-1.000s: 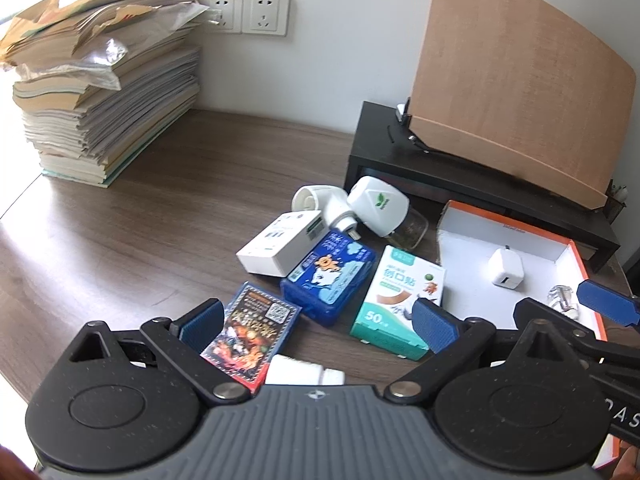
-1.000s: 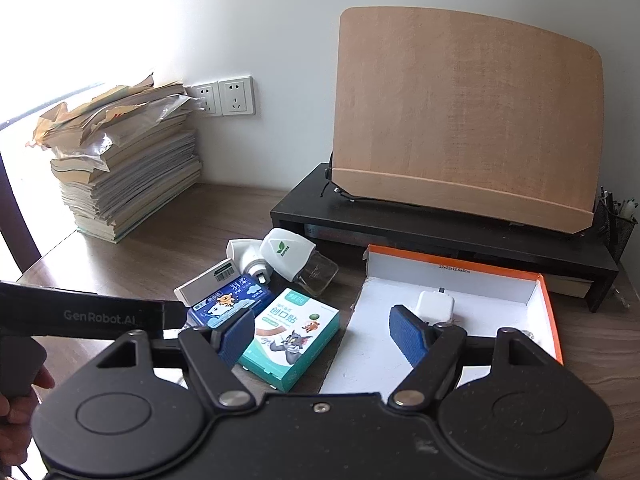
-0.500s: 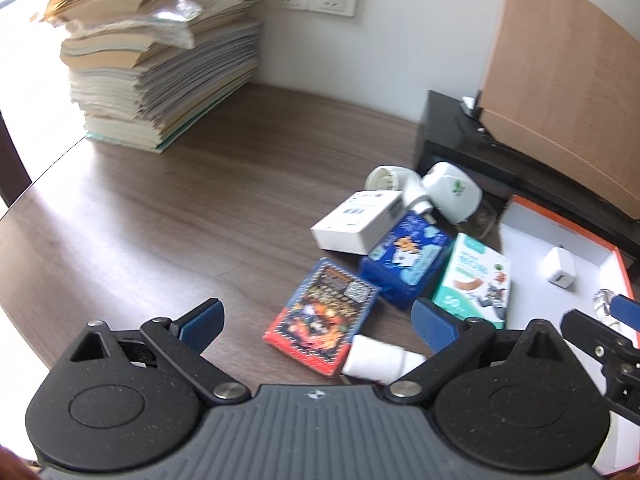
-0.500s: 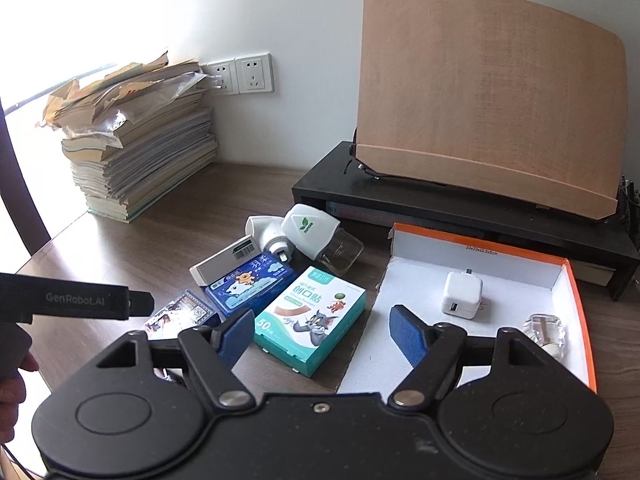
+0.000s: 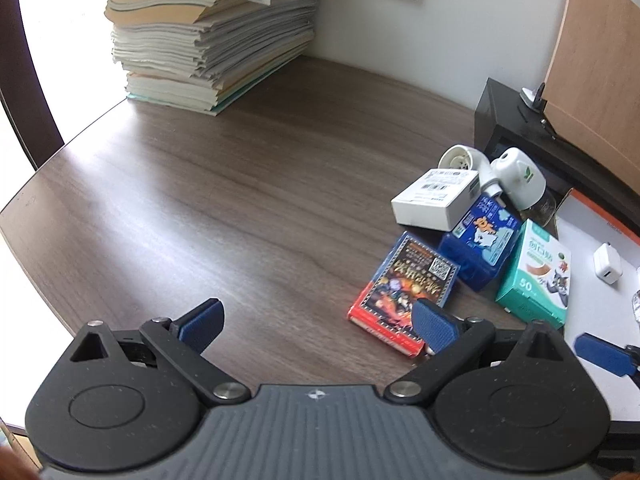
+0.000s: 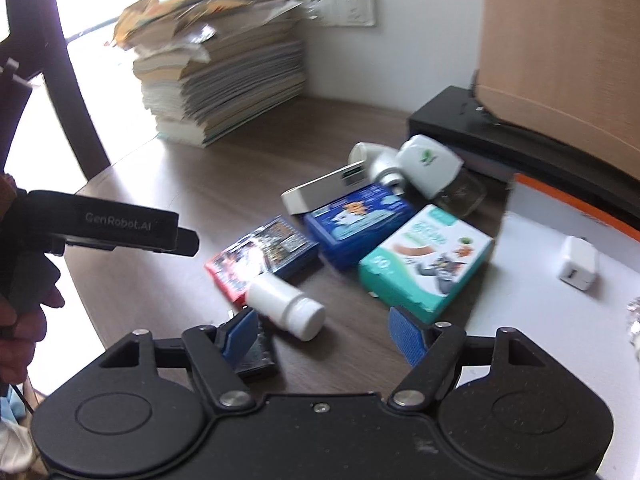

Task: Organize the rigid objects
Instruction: 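Move both grippers back to the items, right gripper toward the white pill bottle, then grasp the red card box with the left gripper while the right gripper grasps the pill bottle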

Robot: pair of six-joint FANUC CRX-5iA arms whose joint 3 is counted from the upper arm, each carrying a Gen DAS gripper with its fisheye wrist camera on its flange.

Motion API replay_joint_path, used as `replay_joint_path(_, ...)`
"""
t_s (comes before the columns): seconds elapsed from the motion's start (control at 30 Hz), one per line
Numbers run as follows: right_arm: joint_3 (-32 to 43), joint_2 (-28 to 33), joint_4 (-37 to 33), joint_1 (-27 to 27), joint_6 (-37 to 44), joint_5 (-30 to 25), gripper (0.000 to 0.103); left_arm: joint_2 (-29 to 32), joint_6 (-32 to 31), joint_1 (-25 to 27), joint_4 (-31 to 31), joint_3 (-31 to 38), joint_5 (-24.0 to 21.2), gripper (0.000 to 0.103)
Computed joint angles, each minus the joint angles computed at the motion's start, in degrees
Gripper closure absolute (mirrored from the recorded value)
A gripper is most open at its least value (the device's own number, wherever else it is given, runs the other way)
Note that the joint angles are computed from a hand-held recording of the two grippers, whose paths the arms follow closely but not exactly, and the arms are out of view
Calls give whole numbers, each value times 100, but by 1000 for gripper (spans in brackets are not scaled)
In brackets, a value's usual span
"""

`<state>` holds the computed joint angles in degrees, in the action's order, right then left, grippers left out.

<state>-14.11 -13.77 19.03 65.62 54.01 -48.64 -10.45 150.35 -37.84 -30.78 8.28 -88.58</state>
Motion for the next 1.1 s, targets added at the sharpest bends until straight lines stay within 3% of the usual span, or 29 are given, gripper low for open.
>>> replay_joint_path(0.23, 306, 525, -244, -39, 496, 79, 31, -278, -134, 218, 191, -344, 168, 0)
replay_joint_path(0.47, 697, 971, -603, -154, 1100, 10, 36, -513, -328, 513, 450, -655, 487, 0)
replay_joint_path(0.53, 761, 1078, -587, -169, 1112, -34, 56, -554, -414, 611, 553, -740, 634, 0)
replay_joint_path(0.6, 836, 1191, -547, -195, 1077, -124, 63, -583, -537, 710, 678, -822, 812, 0)
replay_joint_path(1.03, 202, 571, 433, -327, -265, 42, 63, -146, -1956, 1013, 1302, -984, 2063, 1)
replay_joint_path(1.1, 103, 443, 591, -323, -508, 12, 63, 49, -2154, 958, 1230, -883, 2057, 7)
